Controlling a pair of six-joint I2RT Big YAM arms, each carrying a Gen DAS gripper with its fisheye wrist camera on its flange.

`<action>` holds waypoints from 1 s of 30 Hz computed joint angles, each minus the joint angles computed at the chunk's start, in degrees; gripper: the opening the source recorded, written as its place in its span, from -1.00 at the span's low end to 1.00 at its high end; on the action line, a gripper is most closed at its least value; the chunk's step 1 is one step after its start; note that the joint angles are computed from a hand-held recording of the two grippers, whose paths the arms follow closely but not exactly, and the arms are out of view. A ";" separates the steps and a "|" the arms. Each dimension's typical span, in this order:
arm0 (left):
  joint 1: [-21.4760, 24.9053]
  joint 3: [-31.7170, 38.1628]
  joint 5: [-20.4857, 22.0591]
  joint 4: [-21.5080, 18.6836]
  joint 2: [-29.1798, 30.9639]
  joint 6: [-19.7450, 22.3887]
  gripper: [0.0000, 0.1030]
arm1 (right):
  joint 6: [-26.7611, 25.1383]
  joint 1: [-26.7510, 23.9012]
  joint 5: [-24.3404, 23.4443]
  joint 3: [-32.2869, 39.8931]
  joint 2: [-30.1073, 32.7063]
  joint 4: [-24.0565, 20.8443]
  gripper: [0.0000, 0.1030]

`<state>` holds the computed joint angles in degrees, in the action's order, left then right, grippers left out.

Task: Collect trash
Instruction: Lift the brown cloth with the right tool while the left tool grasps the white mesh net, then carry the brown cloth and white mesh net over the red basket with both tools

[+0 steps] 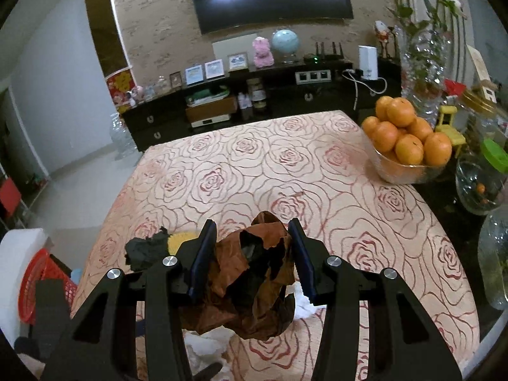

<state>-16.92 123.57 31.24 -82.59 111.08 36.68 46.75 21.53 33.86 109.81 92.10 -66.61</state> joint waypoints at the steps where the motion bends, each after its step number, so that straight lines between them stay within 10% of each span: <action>1: -0.27 0.84 -0.13 -1.12 0.78 0.02 0.05 | 0.35 -0.02 -0.15 -0.27 -0.16 -0.22 -0.11; 7: -0.03 2.34 0.63 -2.63 2.08 -0.54 -0.29 | 0.15 -0.03 -1.01 -0.47 0.11 -0.43 -0.11; 30: 13.66 9.98 -2.94 10.16 -0.54 -12.11 -0.30 | -7.55 4.49 -3.38 11.95 11.11 0.56 -0.11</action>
<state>-3.26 133.55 28.30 -72.43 110.54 24.57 39.20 26.02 30.48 121.76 103.22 -66.05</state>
